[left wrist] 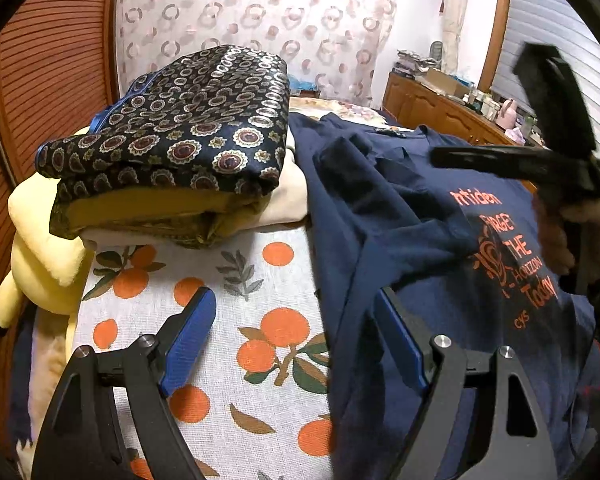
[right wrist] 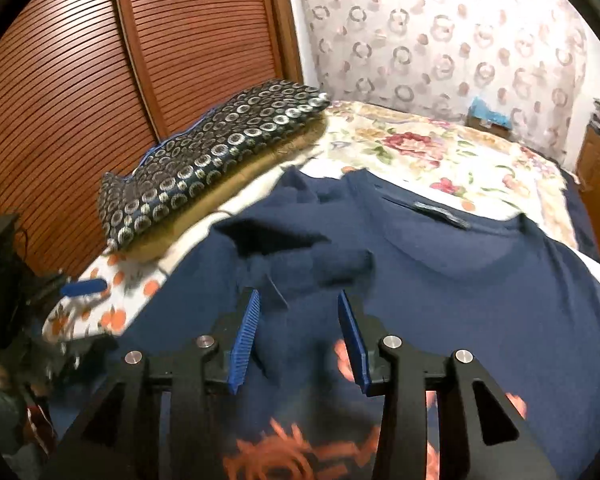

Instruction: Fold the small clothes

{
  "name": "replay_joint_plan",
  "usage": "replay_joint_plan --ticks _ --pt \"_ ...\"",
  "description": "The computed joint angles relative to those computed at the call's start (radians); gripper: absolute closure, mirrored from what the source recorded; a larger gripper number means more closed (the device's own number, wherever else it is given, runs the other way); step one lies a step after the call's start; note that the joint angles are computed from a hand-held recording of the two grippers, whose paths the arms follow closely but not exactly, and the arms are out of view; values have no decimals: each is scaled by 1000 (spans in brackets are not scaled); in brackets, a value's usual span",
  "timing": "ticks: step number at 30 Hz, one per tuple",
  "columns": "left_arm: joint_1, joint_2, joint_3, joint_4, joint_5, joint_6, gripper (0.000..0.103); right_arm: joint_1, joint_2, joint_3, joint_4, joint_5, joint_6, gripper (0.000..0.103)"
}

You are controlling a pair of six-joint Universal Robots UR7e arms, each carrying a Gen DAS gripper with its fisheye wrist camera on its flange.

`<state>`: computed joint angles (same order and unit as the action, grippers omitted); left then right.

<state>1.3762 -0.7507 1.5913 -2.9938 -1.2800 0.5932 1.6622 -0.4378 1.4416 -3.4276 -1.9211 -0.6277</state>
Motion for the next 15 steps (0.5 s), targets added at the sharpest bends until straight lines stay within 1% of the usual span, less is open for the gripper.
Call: replay_joint_plan --ticks 2,4,5,6,7,9,11,12,14,15 --pt "2 -2 0 2 -6 -3 21 2 43 -76 68 3 12 61" --pt "3 -2 0 3 -7 -3 21 5 84 -142 117 -13 8 62" --pt "2 -2 1 3 -6 -4 21 7 107 -174 129 -32 -2 74" --pt "2 -2 0 5 -6 -3 21 8 119 -193 139 -46 -6 83" --pt "3 -1 -1 6 -5 -2 21 5 124 -202 148 -52 -3 98" --pt "3 -2 0 4 -6 2 21 -1 126 -204 151 -49 7 102" --pt "3 -3 3 0 -9 2 21 1 118 -170 61 -62 -17 102" --pt "4 -3 2 -1 -10 1 21 2 92 -129 12 -75 -9 102" --pt "5 -3 3 -5 -14 1 21 1 53 -69 -59 -89 36 102" --pt "5 -3 4 -8 -15 2 21 1 38 -46 -94 -110 57 102"
